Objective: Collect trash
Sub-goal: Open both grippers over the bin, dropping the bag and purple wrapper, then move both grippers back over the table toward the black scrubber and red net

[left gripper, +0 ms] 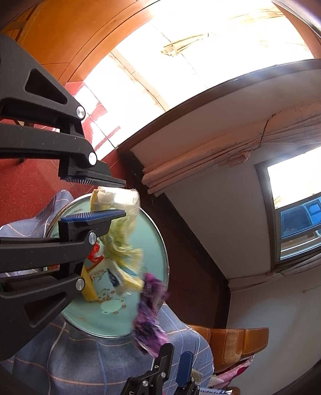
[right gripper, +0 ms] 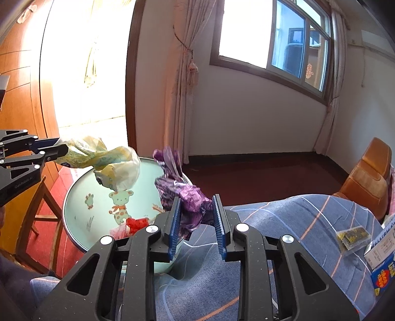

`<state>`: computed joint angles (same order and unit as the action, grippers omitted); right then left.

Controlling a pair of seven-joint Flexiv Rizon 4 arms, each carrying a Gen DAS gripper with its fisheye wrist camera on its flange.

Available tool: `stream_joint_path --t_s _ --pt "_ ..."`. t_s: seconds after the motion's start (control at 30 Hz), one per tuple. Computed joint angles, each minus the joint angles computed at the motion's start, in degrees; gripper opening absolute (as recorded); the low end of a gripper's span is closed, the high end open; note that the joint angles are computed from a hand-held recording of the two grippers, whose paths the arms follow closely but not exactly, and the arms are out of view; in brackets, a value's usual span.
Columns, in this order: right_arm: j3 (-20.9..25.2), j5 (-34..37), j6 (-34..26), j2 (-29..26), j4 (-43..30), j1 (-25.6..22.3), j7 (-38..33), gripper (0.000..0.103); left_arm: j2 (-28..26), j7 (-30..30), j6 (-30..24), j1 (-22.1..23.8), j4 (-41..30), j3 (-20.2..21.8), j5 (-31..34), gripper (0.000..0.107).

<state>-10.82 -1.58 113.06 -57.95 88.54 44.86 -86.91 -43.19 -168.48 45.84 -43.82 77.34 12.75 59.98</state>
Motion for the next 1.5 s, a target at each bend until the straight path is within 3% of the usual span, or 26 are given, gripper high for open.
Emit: stream_joint_path --t_s 0.03,0.07,0.3,0.67,0.8,0.9,1.0,1.13,1.27,1.33,1.5 --pt "-0.3 0.2 0.2 -0.1 0.0 0.3 -0.1 0.041 -0.1 0.0 -0.1 -0.1 -0.1 0.0 0.0 0.032" --pt "-0.1 0.0 0.4 -0.1 0.1 0.2 -0.3 0.042 -0.1 0.0 0.0 -0.1 -0.1 -0.1 0.1 0.035" --pt "-0.8 1.4 0.4 -0.2 -0.1 0.8 -0.1 0.043 -0.1 0.0 0.1 -0.1 -0.1 0.0 -0.1 0.042" --pt "-2.6 3.2 0.2 -0.7 -0.4 2.2 0.0 0.045 -0.4 0.2 0.2 0.0 -0.2 -0.1 -0.4 0.044" --pt "-3.3 3.9 0.3 -0.8 -0.4 2.7 0.1 0.045 -0.4 0.4 0.5 0.1 -0.2 -0.2 -0.6 0.05" --pt "-5.5 6.3 1.3 -1.0 0.0 4.6 0.2 0.048 -0.7 1.3 1.0 0.1 -0.7 -0.4 -0.8 0.051" --pt "-11.5 13.4 1.2 -1.5 0.9 9.5 1.2 0.055 -1.4 2.3 1.7 -0.1 -1.4 -0.6 -1.0 0.052" --pt "-16.2 19.3 0.3 -0.1 5.1 13.2 3.8 0.055 -3.0 4.5 2.9 -0.6 -3.6 -0.9 -1.8 0.052" --pt "-18.3 23.4 2.1 3.2 12.3 14.7 6.3 0.056 -5.5 8.4 5.2 -0.9 -7.3 -1.4 -3.6 0.054" --pt "-19.1 26.2 3.6 4.8 16.5 15.4 7.2 0.062 -7.1 10.7 6.3 -1.6 -9.6 -1.2 -4.5 0.055" --pt "-22.6 32.8 2.8 7.1 24.6 16.6 11.5 0.063 -11.6 16.8 8.8 -3.1 -16.9 -0.9 -7.8 0.058"
